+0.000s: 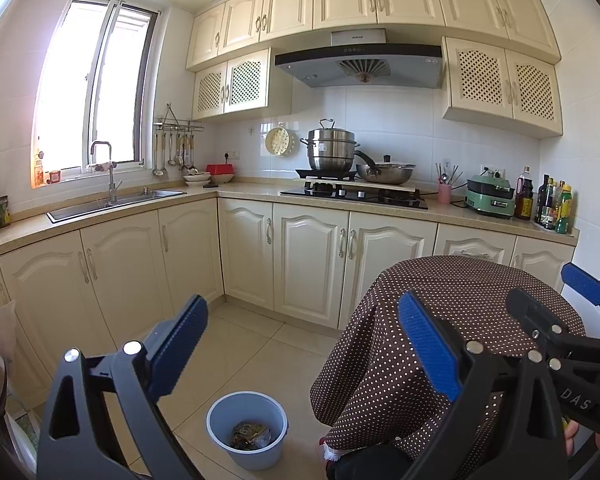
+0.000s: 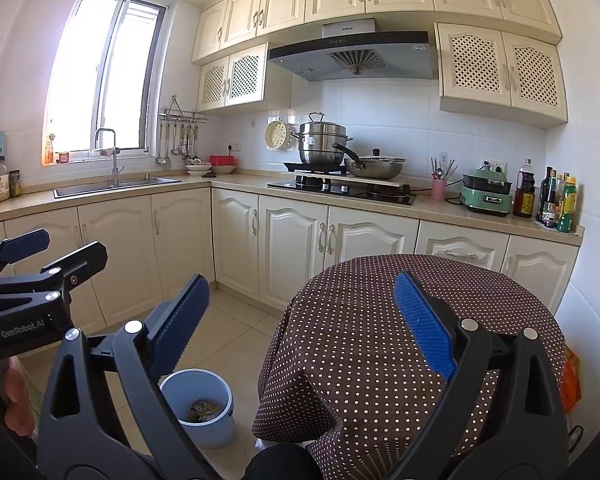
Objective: Collect trash
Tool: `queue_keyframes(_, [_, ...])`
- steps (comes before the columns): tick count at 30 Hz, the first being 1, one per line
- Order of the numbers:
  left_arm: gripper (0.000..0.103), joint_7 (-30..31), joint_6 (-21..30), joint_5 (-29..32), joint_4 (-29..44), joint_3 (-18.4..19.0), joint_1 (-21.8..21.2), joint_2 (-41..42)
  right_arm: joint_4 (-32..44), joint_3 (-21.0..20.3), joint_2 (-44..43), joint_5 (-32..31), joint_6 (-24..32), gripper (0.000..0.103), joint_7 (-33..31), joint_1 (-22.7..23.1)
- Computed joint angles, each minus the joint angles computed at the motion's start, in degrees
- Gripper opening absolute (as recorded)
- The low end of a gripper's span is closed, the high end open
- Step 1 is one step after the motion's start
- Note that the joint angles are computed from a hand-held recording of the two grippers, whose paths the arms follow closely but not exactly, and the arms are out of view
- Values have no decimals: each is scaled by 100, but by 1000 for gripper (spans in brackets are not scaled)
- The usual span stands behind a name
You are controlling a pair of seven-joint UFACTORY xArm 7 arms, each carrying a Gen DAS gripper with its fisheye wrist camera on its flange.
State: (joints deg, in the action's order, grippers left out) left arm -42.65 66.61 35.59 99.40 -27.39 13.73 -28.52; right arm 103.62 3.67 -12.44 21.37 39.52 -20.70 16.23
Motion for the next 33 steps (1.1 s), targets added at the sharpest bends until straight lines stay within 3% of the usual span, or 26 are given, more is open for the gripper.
queue_keyframes(33, [94,203,171,-92,-53,329,-247,65,162,-8,201,67,237,92,-52,-113])
